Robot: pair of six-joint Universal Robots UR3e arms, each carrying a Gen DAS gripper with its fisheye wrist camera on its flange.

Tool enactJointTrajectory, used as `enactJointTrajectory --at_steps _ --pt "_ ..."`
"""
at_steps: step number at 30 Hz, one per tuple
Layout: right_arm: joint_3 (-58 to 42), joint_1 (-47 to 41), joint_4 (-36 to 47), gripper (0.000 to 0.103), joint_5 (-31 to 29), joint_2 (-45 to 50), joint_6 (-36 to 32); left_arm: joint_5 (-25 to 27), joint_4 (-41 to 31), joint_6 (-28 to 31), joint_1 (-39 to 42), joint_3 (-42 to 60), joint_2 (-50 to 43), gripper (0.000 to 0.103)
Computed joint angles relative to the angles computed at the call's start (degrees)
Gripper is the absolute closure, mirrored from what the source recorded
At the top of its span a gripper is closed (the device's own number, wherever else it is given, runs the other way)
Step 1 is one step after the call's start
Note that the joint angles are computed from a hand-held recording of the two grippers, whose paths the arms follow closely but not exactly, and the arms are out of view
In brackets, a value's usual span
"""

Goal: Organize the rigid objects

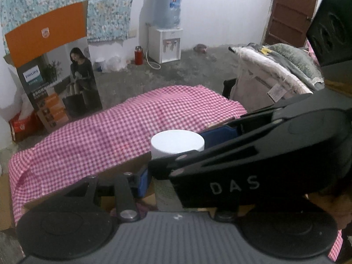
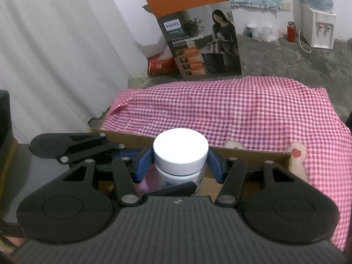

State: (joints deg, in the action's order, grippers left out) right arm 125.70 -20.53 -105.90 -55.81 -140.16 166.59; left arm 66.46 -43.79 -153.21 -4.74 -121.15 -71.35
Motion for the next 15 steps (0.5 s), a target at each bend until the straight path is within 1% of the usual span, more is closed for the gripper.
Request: enactJointTrajectory --at_steps 2,4,7,10,15 --pt "1.0 -0.06 -1.93 0.049 0.15 1.38 -0.28 0.97 1.95 -0.72 -1.34 0.05 -1.54 0.047" --pt "1.6 1.63 -5.06 0.049 -1.11 2.98 1.01 1.64 3.12 -0.81 -2.06 -0.16 -2.39 0.046" --pt "1.73 4.1 -8.61 0.049 -3.14 5.49 2.42 1.73 3.0 -0.68 -2.34 -0.29 -2.55 0.047" --pt "2.01 5.56 -9.93 0.049 -4.35 5.98 3.24 1.26 2.94 -0.8 -2.1 -1.28 -1.44 0.046" --pt "1.68 6.23 -9.1 0.049 -5.43 4.19 3.63 0.15 1.61 -0.95 -1.62 -1.18 -0.43 0.047"
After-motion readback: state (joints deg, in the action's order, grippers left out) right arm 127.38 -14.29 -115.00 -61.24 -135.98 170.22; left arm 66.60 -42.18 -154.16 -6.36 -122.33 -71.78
